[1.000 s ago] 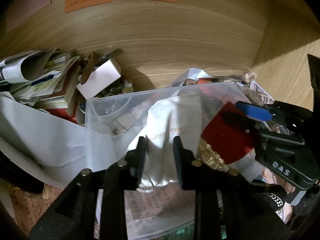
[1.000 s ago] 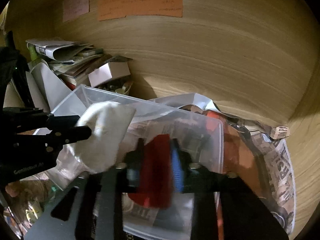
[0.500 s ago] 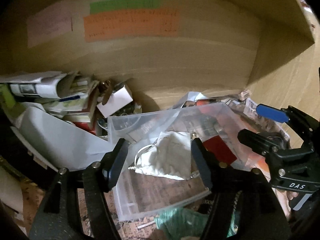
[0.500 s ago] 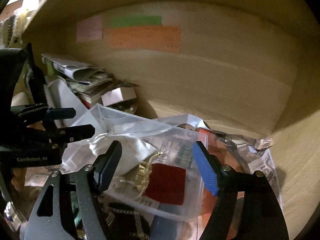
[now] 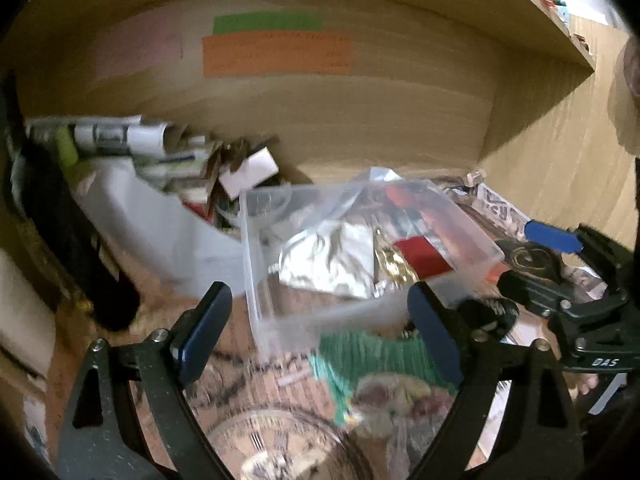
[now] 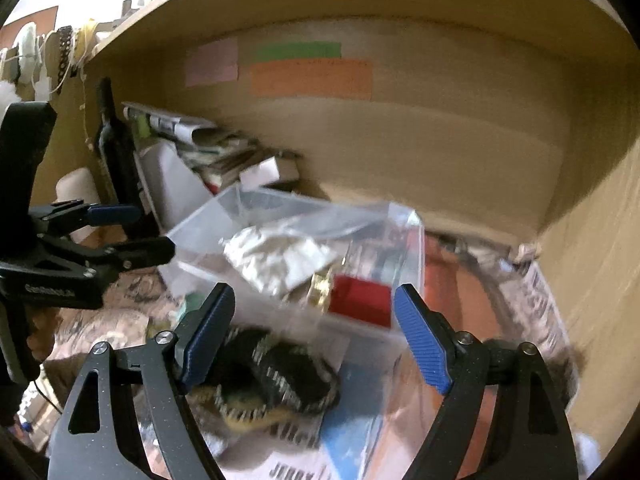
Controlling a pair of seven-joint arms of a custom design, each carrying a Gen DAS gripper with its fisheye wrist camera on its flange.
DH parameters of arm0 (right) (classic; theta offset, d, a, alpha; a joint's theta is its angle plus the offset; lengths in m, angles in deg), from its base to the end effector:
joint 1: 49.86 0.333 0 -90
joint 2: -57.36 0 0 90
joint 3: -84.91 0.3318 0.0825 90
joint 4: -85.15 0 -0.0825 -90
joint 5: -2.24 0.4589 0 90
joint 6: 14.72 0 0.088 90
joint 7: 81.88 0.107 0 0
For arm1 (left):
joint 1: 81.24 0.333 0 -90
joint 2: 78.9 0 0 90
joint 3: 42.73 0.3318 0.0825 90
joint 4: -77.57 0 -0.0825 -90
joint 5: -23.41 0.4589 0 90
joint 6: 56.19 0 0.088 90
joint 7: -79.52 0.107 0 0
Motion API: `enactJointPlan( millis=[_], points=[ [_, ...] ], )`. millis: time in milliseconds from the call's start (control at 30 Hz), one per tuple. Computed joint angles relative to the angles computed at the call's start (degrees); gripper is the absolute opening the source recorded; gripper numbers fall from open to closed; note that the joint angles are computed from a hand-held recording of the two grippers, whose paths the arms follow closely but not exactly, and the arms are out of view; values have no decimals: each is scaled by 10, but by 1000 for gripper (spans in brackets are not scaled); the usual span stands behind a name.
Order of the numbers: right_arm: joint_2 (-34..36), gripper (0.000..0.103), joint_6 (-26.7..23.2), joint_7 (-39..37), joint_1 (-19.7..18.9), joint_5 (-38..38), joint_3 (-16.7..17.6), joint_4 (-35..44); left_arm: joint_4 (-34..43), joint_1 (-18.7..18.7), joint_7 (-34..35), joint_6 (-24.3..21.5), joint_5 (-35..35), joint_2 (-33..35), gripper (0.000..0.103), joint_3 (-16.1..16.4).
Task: Organize soft objects
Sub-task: 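Lower both items into the box and open both tools, then grasp the floral fabric with the left tool while the right tool grasps the black chain-trimmed cloth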
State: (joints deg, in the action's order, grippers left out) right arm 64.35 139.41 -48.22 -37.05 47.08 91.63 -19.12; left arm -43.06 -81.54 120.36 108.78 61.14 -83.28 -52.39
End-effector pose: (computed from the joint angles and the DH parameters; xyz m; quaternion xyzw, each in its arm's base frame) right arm 0.6813 0.2136 0.5357 -0.8196 0.3648 -0.1726 0.4067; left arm 0.6223 -0.1470 0.5248 -0.6695 0.5972 -0.3181 0.3064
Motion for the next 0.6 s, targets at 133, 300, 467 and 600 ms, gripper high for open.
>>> enactJointPlan(
  millis=[133,300,467,600],
  points=[
    [-10,80,-13,16,-2,4,-4,-23,-32,-3,4,10,-22,-19,90,-4],
    [-13,80,-32,39,-2,4,-10,-33,-56,-7,20,20,-52,-30,90,-12],
    [-5,67,-59,55,-6,8,-12,-24,-67,-11,45,38,-83,-29,90,-18],
    [0,49,-81,57,-9,14,-11,-17,-68,-21,76,42,-125,-19,80,-15]
  ],
)
